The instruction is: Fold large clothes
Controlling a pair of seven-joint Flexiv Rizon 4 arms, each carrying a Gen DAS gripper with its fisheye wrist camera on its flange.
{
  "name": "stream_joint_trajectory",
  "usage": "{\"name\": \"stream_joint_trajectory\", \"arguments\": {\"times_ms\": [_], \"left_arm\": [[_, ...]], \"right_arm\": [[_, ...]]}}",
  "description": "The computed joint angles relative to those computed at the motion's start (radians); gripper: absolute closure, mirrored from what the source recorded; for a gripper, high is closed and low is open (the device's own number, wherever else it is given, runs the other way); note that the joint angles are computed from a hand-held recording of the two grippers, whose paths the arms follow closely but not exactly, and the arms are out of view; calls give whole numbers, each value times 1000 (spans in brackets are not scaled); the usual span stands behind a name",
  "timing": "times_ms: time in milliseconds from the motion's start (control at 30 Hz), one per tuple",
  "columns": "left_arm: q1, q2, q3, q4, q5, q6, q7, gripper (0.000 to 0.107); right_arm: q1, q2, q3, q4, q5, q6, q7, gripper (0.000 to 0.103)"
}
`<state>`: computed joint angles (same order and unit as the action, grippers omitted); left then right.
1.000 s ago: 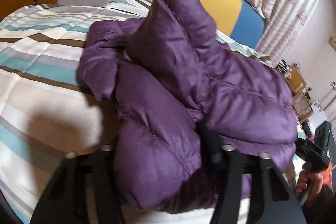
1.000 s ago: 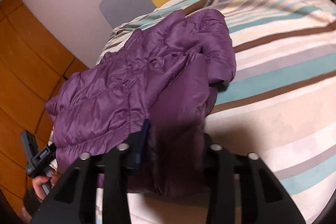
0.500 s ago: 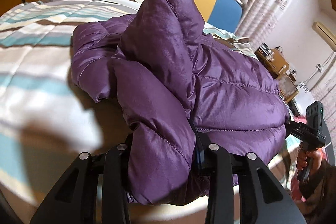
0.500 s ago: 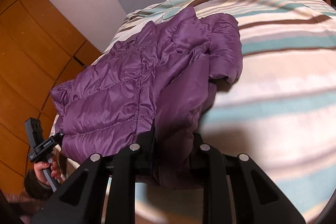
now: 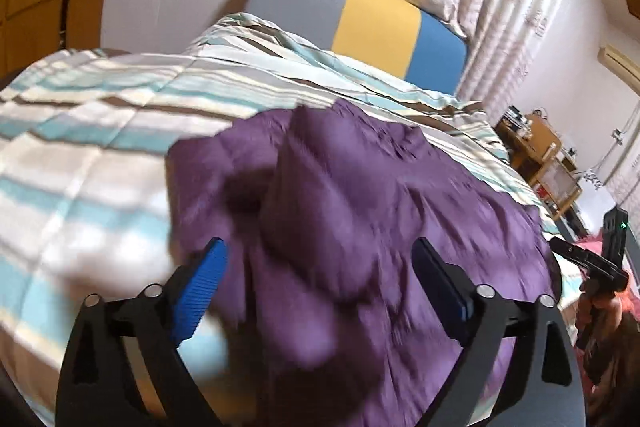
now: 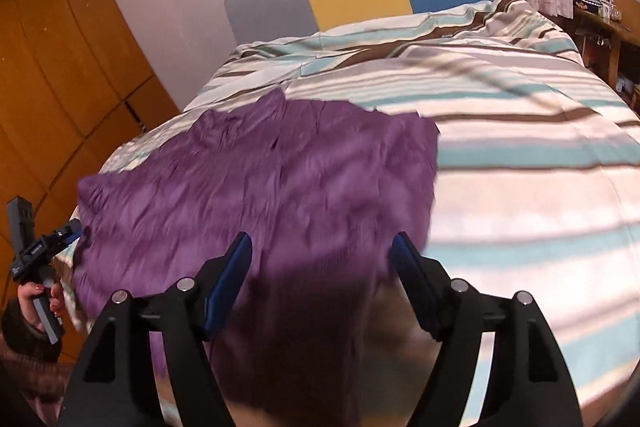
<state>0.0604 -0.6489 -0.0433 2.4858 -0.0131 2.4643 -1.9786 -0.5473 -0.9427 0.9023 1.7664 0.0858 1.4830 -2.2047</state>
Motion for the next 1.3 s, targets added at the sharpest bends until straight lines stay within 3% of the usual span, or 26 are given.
{"name": "stream_joint_trajectory", "arguments": {"times_ms": [33, 100, 133, 167, 200, 267, 300, 367, 533, 700, 833, 967, 1200, 1300], "left_arm": [[11, -2, -12, -22, -14, -32, 7, 13], [118, -37, -74, -96, 97, -92, -49, 15], [182, -52, -121, -121, 160, -133, -84, 23], [219, -58, -149, -129, 191, -158, -100, 52], [243, -61, -170, -138, 218, -181, -113, 69], [227, -52, -166, -132, 224, -170, -117, 87], [193, -39, -142, -123, 205, -157, -107, 91], [79, 5, -67, -96, 107, -128, -68, 94], [-48, 46, 7, -80, -43, -11, -40, 95], [-97, 35, 19, -114, -178, 71, -60, 95], [-120, 26, 27, -158, -269, 68, -56, 95], [-184, -13, 57, -233, -418, 29, 50, 95], [-174, -91, 52, -347, -498, -113, 113, 95], [-180, -121, 59, -376, -520, -134, 130, 95]], "right_arm": [[38, -9, -22, -33, -3, -14, 23, 30], [81, -14, -56, -61, 6, -25, 48, 33], [98, -18, -68, -72, 11, -28, 56, 48], [120, -18, -82, -79, 14, -21, 59, 66], [130, -13, -88, -75, 18, -12, 59, 72], [110, -19, -60, -70, 25, -8, 44, 84], [93, -19, -41, -63, 29, 2, 32, 85], [62, -12, -10, -41, 29, 31, 13, 89], [-4, -4, 75, -9, -8, 93, 17, 91], [21, -10, 105, -25, -62, 201, 58, 91], [93, -27, 77, -75, -96, 269, 118, 91], [204, -47, -12, -154, -122, 320, 185, 91], [489, -89, -344, -326, -129, 334, 307, 91], [559, -117, -444, -368, -147, 326, 351, 91]]}}
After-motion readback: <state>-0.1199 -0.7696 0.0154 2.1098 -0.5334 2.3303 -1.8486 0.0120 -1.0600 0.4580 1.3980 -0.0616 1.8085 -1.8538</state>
